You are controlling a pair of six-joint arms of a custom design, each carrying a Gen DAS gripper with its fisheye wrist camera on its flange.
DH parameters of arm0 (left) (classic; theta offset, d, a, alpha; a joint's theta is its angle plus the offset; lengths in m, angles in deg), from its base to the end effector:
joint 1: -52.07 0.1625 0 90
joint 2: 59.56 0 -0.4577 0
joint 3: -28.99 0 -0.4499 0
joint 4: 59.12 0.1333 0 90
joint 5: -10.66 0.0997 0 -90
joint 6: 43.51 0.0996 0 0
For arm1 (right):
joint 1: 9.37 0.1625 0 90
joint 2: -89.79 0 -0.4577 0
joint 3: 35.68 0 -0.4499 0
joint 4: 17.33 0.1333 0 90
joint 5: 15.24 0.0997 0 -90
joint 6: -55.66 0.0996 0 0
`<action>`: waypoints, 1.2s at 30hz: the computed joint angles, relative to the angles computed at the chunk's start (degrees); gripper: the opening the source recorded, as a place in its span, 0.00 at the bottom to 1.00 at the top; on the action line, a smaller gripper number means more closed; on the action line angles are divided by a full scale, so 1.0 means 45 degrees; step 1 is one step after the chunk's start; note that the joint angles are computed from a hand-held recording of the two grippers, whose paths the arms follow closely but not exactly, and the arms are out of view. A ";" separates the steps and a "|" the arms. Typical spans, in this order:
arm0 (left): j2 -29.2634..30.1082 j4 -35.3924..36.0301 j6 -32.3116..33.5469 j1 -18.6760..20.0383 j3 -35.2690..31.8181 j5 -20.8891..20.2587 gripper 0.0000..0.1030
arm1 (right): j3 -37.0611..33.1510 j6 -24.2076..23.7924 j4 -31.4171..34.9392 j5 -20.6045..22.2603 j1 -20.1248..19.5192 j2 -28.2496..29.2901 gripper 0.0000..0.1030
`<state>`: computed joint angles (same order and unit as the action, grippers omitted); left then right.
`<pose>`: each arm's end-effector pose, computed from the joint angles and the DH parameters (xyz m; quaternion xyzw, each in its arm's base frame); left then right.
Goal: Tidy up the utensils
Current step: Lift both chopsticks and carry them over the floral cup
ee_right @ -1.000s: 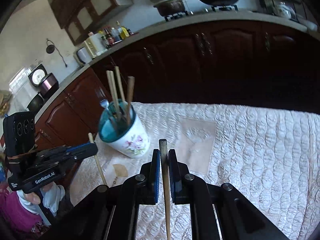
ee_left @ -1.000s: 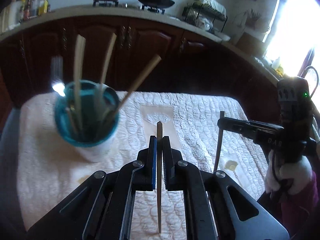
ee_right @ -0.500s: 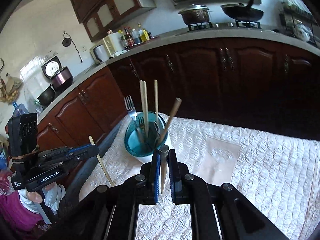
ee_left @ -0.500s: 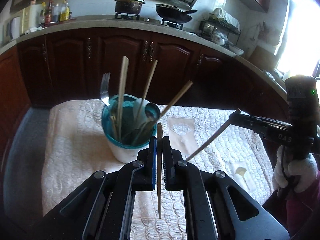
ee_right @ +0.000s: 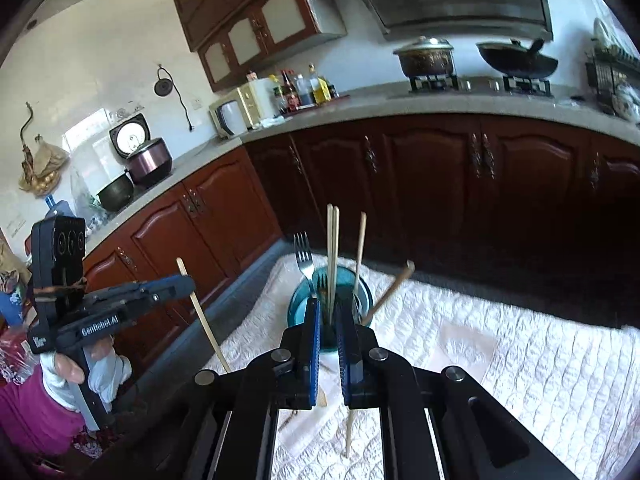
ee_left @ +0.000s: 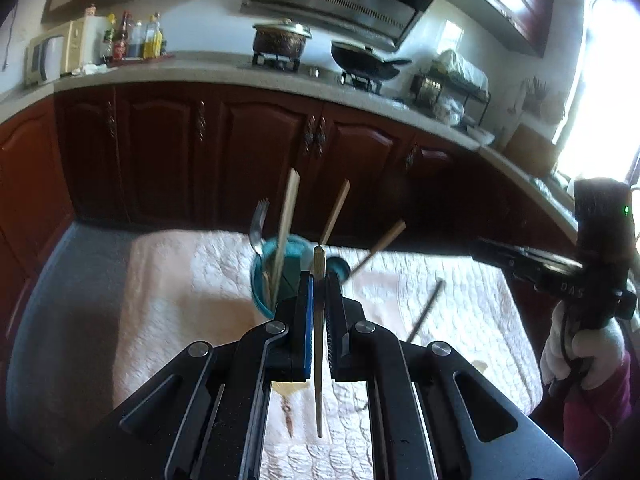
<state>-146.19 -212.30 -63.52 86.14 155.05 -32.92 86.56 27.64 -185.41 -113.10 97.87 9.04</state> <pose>-0.2935 -0.4465 0.3110 0.2002 0.8806 -0.3864 0.1877 0.2771 -0.4893 0.2964 0.3446 -0.8826 0.3057 0.0942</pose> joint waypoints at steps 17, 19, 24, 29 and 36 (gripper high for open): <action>-0.0171 -0.0270 0.0013 0.0186 -0.0005 0.0307 0.04 | -0.0540 0.1134 -0.0406 -0.1385 -0.1648 0.2160 0.20; -0.0168 -0.0302 -0.0012 0.0234 -0.0018 0.0226 0.04 | -0.0926 0.1489 -0.0226 -0.1378 -0.2057 0.2877 0.20; -0.0264 -0.0038 -0.0036 0.0294 -0.0079 0.0261 0.04 | -0.2163 0.2262 0.0407 -0.1277 -0.2527 0.4318 0.20; -0.0567 0.0561 -0.0397 0.0372 -0.0011 0.0347 0.04 | -0.3550 0.2812 0.1090 -0.1753 -0.2715 0.5584 0.20; -0.0609 0.0689 -0.0645 0.0662 0.0071 0.0305 0.04 | -0.3575 0.3022 0.1294 -0.1490 -0.2948 0.5476 0.07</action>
